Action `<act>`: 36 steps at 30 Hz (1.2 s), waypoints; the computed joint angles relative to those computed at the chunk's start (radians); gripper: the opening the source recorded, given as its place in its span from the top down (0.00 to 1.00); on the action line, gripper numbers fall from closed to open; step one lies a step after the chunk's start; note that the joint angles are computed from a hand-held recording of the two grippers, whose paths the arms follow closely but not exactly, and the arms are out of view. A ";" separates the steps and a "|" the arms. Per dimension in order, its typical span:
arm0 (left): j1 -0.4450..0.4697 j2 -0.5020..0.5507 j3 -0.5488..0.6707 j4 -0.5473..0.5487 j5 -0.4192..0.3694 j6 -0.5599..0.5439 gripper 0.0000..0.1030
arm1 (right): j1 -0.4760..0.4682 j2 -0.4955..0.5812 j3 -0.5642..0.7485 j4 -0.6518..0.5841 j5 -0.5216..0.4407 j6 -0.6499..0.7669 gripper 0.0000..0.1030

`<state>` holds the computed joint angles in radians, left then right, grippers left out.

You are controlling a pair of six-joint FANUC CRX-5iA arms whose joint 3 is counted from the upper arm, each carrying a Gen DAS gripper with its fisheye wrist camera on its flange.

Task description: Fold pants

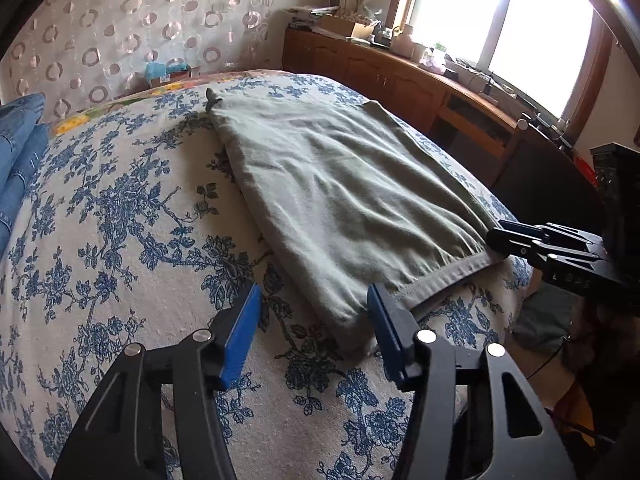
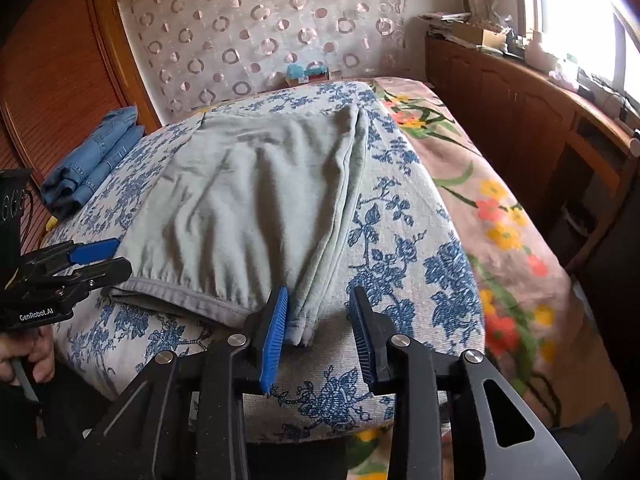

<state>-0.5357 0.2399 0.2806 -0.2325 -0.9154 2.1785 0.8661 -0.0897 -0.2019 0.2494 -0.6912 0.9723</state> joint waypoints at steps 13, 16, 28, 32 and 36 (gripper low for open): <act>0.007 -0.035 -0.074 0.087 0.083 0.005 0.64 | -0.002 -0.007 -0.012 -0.035 0.035 0.058 0.74; -0.002 -0.034 -0.069 0.064 0.078 0.032 0.64 | -0.002 -0.009 -0.018 -0.035 0.044 0.061 0.76; -0.011 -0.065 -0.038 0.011 0.093 0.000 0.92 | -0.078 0.005 0.110 -0.321 0.004 0.357 0.90; -0.025 -0.104 0.000 -0.059 0.076 0.020 0.92 | -0.089 -0.016 0.143 -0.355 0.027 0.413 0.90; -0.040 -0.139 0.045 -0.133 0.047 0.043 0.92 | -0.079 -0.032 0.184 -0.345 0.054 0.451 0.90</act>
<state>-0.5758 0.1004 0.3254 -0.3658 -0.8685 2.2217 0.7868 -0.1215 -0.0179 -0.0952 -0.6375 1.4236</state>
